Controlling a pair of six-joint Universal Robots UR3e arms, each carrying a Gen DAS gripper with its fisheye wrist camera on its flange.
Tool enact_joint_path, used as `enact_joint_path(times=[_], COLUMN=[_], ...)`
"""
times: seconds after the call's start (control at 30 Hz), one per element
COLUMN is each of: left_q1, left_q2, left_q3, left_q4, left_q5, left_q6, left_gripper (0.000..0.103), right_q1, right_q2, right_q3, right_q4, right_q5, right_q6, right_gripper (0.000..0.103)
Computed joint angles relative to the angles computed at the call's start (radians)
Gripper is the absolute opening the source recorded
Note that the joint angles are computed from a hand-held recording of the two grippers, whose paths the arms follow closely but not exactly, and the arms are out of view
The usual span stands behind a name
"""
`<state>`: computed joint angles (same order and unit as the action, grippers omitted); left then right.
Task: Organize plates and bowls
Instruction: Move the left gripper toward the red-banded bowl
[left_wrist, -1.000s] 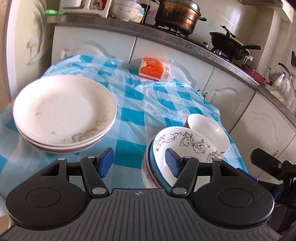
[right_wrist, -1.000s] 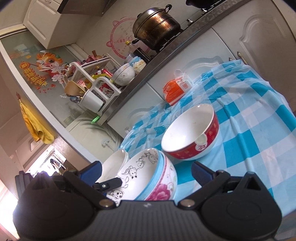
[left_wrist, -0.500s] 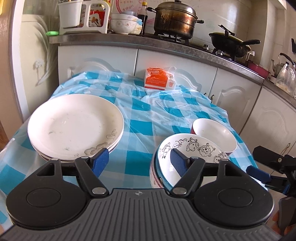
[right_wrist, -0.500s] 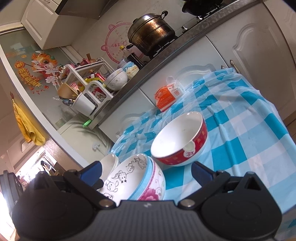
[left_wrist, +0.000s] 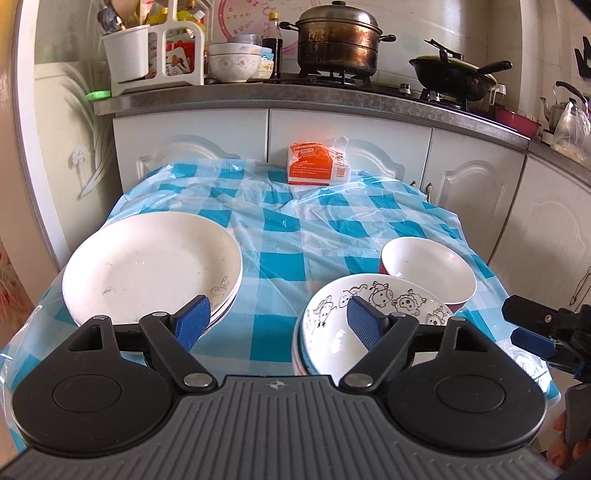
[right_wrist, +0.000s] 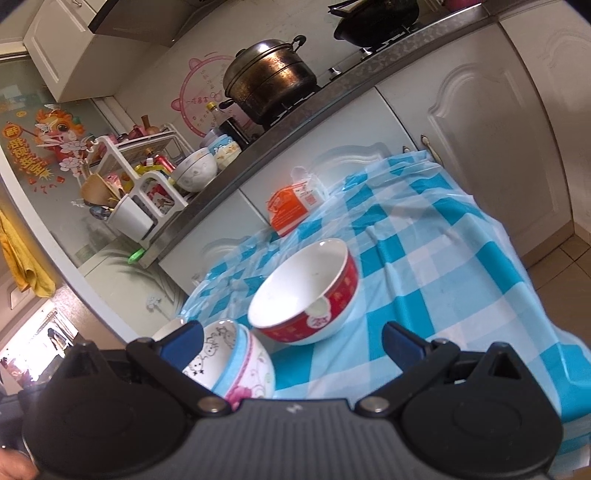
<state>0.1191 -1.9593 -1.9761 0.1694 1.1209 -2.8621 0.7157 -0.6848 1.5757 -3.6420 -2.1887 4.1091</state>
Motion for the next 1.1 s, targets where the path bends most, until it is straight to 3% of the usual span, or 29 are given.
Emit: enact_joint_path(times=[1.1], left_q1=[-0.172], left_q2=[-0.096], left_q3=[0.223], left_q4=[-0.112], left_q5=[0.099], left_q6=[0.079], left_gripper=[0.103], right_q1=[-0.043], right_q2=[-0.014], right_q3=[0.189], right_q4=[-0.176], right_q5=[-0.045], right_q6=[0.069], right_gripper=[0.102])
